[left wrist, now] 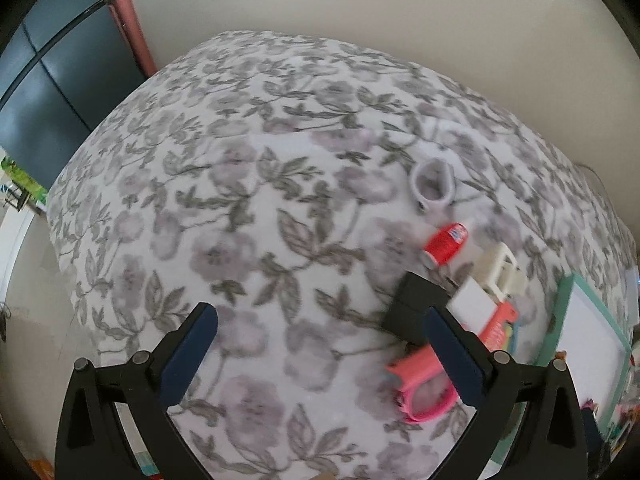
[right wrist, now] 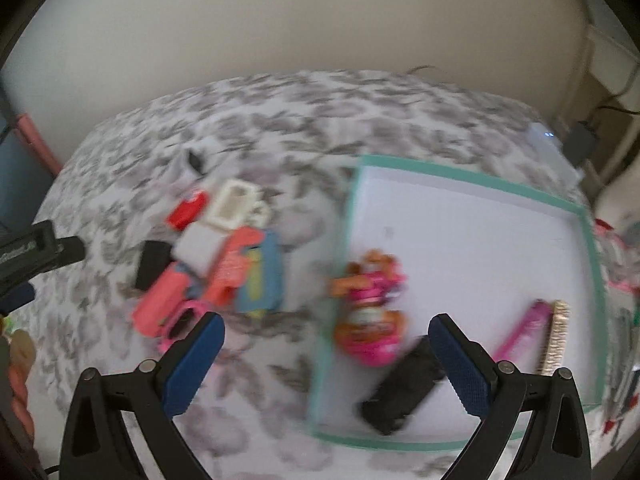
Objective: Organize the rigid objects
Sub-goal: 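Move both tools back toward the remaining toys, then lower the right tool over the pink watch band while the left tool reaches the coral-and-blue case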
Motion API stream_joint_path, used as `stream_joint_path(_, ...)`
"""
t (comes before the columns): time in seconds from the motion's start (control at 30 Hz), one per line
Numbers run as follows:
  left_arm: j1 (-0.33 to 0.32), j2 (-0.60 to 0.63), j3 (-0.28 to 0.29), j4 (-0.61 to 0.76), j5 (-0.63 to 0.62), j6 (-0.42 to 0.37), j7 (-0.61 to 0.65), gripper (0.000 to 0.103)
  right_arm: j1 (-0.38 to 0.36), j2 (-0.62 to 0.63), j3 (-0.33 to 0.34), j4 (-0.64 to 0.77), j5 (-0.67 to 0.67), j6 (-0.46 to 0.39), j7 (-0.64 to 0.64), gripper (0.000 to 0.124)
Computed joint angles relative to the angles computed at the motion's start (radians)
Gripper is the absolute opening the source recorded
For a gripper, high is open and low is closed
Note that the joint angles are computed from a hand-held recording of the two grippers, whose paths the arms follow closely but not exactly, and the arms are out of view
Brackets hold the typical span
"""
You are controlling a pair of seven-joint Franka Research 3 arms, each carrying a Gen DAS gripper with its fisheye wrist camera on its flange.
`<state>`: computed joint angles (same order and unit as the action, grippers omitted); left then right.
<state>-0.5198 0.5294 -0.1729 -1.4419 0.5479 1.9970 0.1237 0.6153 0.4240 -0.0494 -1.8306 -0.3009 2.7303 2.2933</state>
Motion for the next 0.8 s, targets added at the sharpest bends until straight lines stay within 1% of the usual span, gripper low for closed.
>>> stream_joint_path(0.13, 0.016, -0.026, 0.001, -0.045, -0.008, 0.006, -0.011, 0.103, 0.007, 0.047, 0.028, 0.064, 0.022, -0.021, -0.051, 0.103)
stream_joint_path(0.3, 0.034, 0.020, -0.012, -0.013, -0.043, -0.028, 0.066, 0.103, 0.012, 0.113, 0.061, 0.146, 0.091, -0.068, -0.127, 0.103)
stream_joint_path(0.4, 0.052, 0.036, -0.020, -0.021, -0.093, -0.001, 0.094, 0.103, 0.024, 0.147, 0.064, 0.186, 0.118, -0.099, -0.158, 0.103)
stream_joint_path(0.53, 0.053, 0.060, -0.015, -0.003, -0.123, -0.018, 0.111, 0.103, 0.037, 0.182, 0.067, 0.225, 0.140, -0.134, -0.197, 0.103)
stream_joint_path(0.63, 0.062, 0.047, -0.013, -0.030, -0.147, -0.003, 0.094, 0.103, 0.042, 0.209, 0.067, 0.254, 0.160, -0.153, -0.212, 0.103)
stream_joint_path(0.8, 0.071, 0.011, -0.008, -0.079, -0.146, 0.007, 0.059, 0.103, 0.041, 0.247, 0.079, 0.297, 0.202, -0.171, -0.237, 0.103)
